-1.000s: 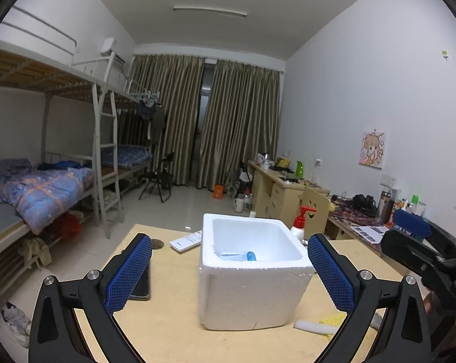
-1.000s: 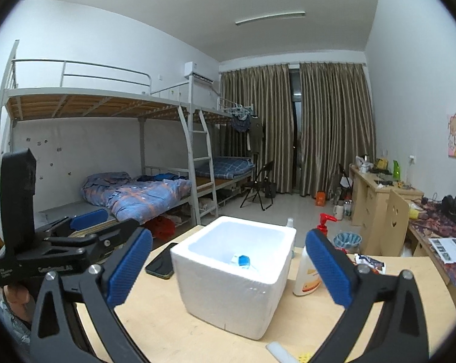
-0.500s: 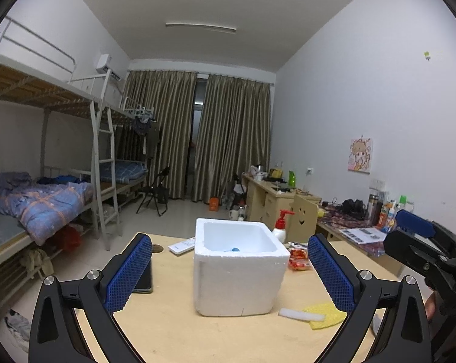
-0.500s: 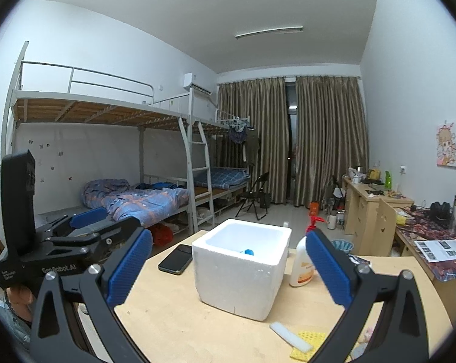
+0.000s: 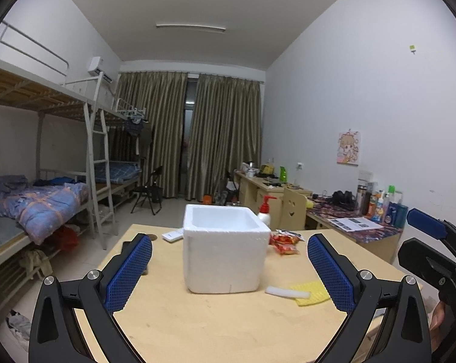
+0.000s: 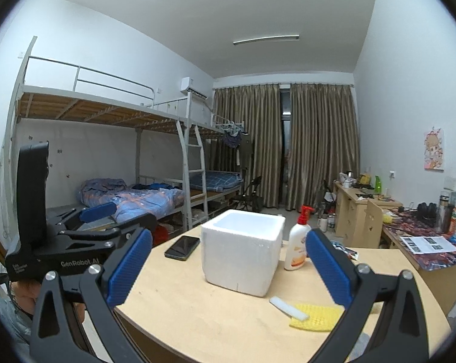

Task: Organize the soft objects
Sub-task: 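Withdraw both tools from the box back toward the desk items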

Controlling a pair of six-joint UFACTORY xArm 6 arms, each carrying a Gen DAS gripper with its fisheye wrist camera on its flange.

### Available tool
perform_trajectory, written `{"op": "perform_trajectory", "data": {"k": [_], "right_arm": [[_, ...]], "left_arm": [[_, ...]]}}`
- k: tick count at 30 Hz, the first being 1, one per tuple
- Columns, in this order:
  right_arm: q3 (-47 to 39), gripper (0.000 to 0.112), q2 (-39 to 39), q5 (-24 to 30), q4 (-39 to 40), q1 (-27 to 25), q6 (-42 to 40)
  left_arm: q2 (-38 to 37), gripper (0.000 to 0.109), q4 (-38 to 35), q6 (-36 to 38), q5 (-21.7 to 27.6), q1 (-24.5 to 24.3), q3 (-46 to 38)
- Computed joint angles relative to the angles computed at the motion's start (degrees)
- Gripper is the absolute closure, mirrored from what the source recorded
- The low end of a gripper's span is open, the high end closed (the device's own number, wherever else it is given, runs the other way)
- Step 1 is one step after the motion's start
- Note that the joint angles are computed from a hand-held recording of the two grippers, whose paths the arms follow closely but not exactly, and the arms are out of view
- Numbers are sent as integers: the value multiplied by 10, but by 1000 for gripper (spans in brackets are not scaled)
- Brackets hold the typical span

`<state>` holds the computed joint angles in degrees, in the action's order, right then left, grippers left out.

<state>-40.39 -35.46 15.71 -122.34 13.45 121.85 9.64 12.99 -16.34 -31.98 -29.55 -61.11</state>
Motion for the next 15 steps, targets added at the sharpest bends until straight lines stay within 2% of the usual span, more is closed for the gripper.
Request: {"op": "perform_trajectory", "data": {"k": [8, 15], "right_arm": [[79, 9, -66, 89, 76, 43, -62], [128, 9, -113, 138, 134, 47, -108]], "left_arm": [[-4, 6, 65, -40, -21, -6, 22], [24, 6, 131, -88, -23, -15, -2]]}}
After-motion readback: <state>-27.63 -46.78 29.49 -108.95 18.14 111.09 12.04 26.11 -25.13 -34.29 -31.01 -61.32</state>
